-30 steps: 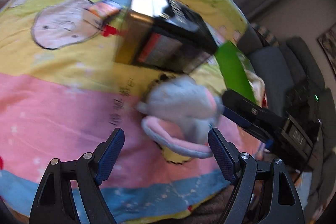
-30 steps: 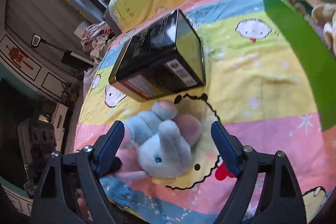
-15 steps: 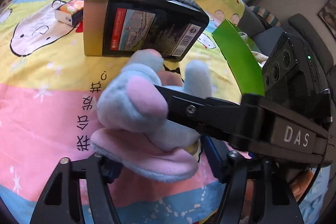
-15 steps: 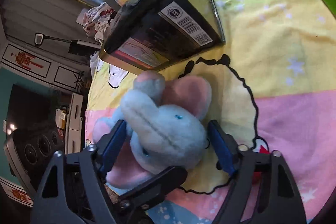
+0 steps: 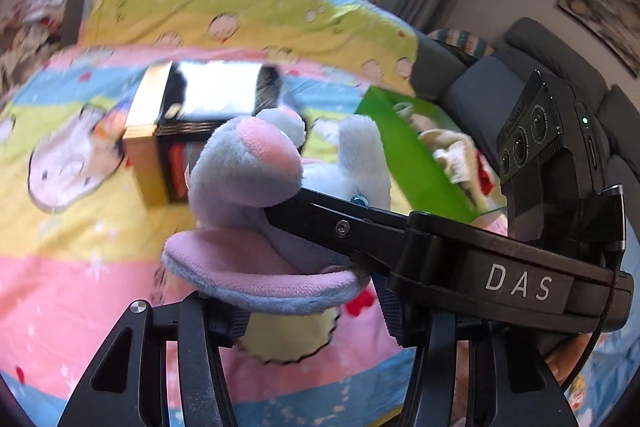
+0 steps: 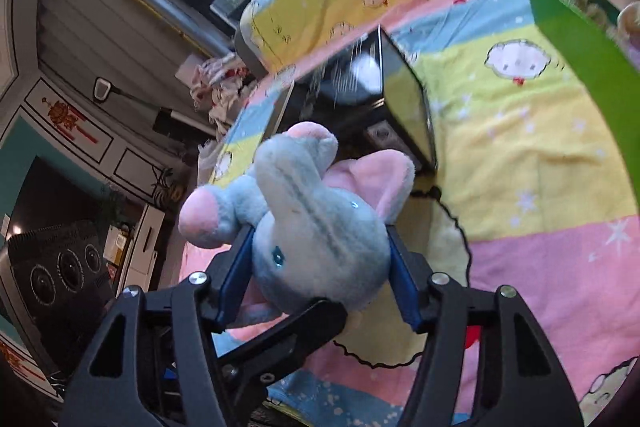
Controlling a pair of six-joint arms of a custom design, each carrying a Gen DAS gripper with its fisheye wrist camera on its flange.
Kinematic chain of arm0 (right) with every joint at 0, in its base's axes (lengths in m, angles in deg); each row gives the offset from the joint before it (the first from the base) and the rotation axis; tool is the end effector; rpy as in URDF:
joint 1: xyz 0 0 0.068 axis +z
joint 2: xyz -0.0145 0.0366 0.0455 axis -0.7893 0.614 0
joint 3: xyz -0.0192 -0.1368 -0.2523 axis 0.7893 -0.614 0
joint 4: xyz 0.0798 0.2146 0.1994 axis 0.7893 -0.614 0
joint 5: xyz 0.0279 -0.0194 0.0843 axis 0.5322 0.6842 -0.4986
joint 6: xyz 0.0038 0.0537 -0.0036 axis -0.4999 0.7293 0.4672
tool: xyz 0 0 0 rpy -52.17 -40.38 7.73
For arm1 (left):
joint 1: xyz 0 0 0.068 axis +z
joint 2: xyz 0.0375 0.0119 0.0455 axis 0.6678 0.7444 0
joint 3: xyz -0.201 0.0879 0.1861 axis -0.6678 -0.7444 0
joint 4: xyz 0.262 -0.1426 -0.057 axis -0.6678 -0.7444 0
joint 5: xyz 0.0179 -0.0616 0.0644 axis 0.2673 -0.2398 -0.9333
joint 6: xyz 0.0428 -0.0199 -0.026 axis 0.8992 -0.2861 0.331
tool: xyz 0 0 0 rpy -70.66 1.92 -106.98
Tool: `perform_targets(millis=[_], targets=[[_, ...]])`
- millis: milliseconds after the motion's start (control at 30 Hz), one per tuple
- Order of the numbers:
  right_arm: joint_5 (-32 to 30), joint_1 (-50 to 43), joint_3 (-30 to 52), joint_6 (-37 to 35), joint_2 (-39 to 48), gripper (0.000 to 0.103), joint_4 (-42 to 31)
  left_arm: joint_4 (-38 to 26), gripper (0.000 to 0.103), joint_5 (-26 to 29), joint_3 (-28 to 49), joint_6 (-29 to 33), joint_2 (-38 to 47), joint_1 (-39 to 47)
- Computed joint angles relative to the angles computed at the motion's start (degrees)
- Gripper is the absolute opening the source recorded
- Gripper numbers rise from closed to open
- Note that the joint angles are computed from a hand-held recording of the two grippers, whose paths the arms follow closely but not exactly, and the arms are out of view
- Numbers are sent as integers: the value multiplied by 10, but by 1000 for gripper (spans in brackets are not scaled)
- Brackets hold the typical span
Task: Organize soft objects
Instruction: 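Carry the elephant plush with the right gripper over the green box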
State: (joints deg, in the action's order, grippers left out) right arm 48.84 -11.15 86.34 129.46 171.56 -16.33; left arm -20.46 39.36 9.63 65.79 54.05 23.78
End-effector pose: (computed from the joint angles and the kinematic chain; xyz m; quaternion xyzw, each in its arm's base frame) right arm 0.2987 0.2663 0.1073 0.0253 0.9092 0.3357 0.2448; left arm 0.2760 -0.1010 0.0728 0.0915 0.9075 -0.2337 0.3368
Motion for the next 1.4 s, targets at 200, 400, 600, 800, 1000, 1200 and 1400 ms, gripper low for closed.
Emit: perform_targets(millis=[200, 400, 600, 800, 1000, 1200, 1400], targets=[[41, -40, -46, -8, -110, 61, -15, -53, 54, -16, 59, 27, -43, -55], [94, -95, -75, -28, -225, 61, -66, -61, 54, 12, 158, 54, -8, -102], [112, -179, -103, -54, -292, 61, -80, -78, 54, 47, 277, 89, 75, -138], [138, -252, -106, -61, -292, 61, -105, -105, 54, 118, 425, 100, 209, -157], [111, -314, -98, -47, -224, 61, -80, -193, 54, 143, 569, 111, 321, -168], [94, -342, -65, -36, -153, 61, -84, -250, 54, 160, 661, 106, 399, -172], [76, -357, -37, -21, -95, 61, -101, -314, 51, 135, 717, 104, 441, -177]])
